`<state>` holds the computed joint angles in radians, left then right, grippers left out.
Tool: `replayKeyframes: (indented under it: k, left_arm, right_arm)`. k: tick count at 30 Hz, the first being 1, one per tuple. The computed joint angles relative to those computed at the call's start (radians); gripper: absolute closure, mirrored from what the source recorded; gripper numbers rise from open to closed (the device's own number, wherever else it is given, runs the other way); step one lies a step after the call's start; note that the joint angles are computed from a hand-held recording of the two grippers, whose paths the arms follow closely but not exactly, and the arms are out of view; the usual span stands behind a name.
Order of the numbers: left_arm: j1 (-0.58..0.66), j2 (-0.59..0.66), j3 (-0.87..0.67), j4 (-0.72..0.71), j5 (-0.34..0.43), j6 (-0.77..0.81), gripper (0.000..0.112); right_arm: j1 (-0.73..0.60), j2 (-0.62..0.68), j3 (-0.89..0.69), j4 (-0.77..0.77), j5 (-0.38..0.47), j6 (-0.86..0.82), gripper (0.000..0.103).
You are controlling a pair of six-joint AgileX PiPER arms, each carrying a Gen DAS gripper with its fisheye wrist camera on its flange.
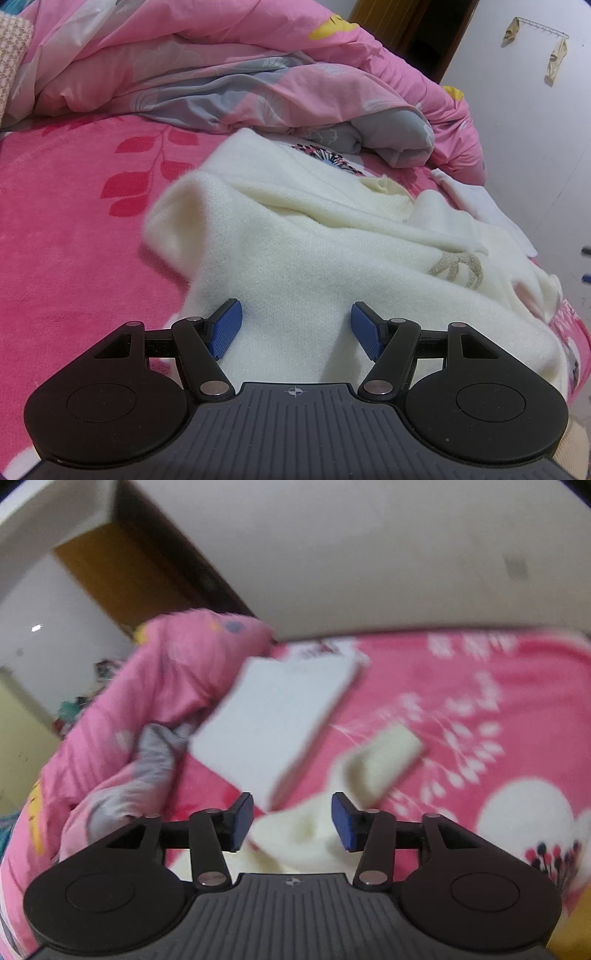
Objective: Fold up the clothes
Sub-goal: 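Pinch a cream sweater edge with the right tool and lift it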
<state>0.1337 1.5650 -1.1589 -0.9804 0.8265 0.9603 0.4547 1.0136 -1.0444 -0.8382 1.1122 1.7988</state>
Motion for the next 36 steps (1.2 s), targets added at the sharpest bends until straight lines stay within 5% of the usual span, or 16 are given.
replayKeyframes:
  k: [5,18,24,30,36]
  left_arm:
    - [0.005,-0.002,0.0,0.001,0.007,0.001,0.046]
    - [0.007,-0.003,0.0,0.004,0.012,-0.001,0.046]
    - [0.007,-0.002,0.0,0.004,0.013,0.0,0.046]
    - [0.004,0.005,-0.011,0.012,0.018,-0.013,0.045]
    - [0.004,0.005,-0.014,0.016,0.022,-0.018,0.044]
  right_arm:
    - [0.116,0.071,-0.11,-0.021,-0.043,-0.083,0.046]
    - [-0.052,0.298,-0.189,0.584,-0.428,-0.462,0.046]
    - [-0.093,0.426,-0.219,0.733,-0.486,-0.557,0.046]
    - [-0.104,0.562,-0.277,0.715,-0.49,-0.519,0.051]
    - [-0.088,0.562,-0.241,0.61,-0.552,-0.419,0.073]
